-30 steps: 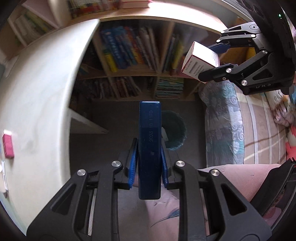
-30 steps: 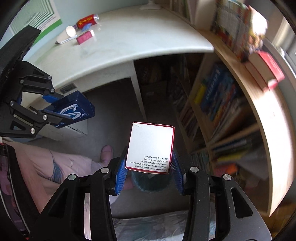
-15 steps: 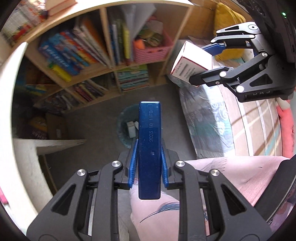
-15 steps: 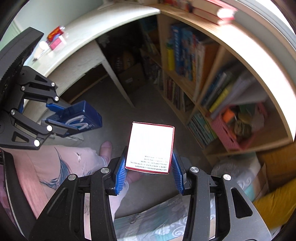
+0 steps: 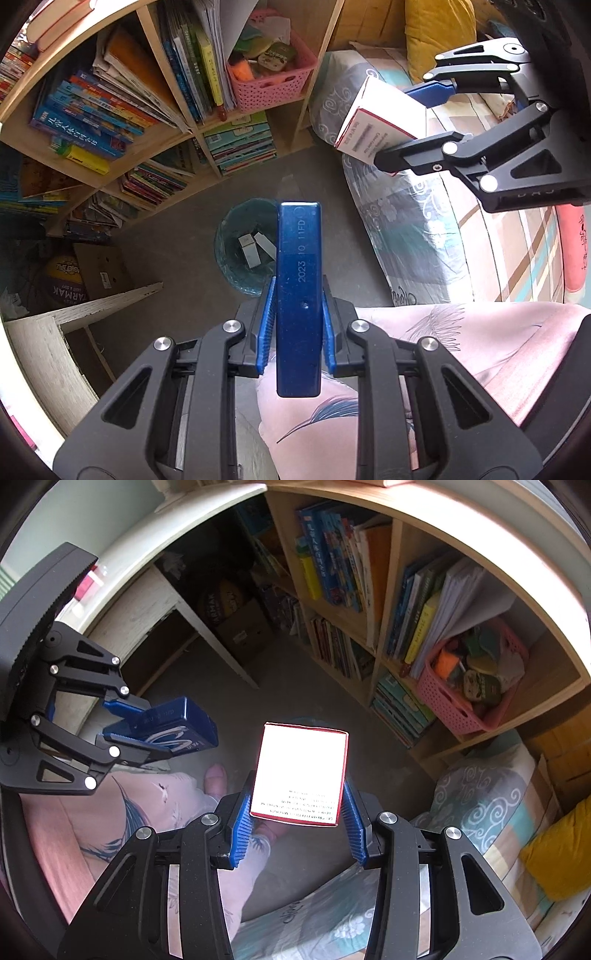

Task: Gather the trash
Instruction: 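Open both tools to drop the boxes into the trash bin, then bring both open tools back over the table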

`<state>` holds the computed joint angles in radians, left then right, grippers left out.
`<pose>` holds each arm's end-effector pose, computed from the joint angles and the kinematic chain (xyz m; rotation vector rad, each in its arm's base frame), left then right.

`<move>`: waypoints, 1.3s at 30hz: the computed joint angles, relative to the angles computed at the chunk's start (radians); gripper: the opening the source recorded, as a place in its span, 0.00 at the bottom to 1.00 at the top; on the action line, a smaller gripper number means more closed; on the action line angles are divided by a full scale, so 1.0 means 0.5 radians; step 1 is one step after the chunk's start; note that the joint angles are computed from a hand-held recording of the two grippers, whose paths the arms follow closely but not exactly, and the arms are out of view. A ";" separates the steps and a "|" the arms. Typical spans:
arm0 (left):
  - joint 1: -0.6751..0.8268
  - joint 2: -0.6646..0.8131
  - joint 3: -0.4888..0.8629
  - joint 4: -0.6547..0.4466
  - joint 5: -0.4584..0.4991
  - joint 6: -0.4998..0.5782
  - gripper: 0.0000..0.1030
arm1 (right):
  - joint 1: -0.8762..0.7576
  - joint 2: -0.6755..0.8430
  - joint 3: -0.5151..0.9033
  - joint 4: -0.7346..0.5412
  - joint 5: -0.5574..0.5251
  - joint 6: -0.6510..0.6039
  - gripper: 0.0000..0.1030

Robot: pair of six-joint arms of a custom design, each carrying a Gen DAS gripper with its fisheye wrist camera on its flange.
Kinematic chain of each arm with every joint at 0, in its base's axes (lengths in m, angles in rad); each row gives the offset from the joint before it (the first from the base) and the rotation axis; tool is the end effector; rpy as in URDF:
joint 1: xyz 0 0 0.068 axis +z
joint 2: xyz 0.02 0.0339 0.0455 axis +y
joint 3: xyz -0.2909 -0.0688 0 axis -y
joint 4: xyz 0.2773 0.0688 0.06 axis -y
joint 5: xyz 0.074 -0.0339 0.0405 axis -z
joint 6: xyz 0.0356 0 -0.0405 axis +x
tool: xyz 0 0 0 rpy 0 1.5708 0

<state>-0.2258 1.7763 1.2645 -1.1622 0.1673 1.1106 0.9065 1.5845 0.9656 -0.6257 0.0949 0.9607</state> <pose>0.3293 -0.0817 0.2063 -1.9134 -2.4458 0.3040 0.1998 0.2497 0.1887 0.0997 2.8554 0.2972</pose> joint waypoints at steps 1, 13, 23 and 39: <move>-0.007 0.010 0.005 0.002 -0.005 -0.009 0.19 | -0.011 0.004 -0.008 0.017 -0.013 -0.004 0.42; -0.113 0.116 0.026 0.084 -0.108 -0.061 0.54 | -0.139 0.123 0.039 0.121 -0.101 -0.117 0.59; -0.085 0.221 0.135 0.104 -0.155 -0.051 0.54 | -0.223 0.023 -0.057 0.082 -0.132 -0.082 0.63; 0.093 0.120 0.186 0.119 -0.062 -0.096 0.69 | -0.263 0.001 0.052 -0.010 -0.150 -0.388 0.73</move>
<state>-0.1793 1.8363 1.3574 -1.1026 0.1363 1.0628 0.7750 1.5852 0.9916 -0.6306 0.0198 0.7668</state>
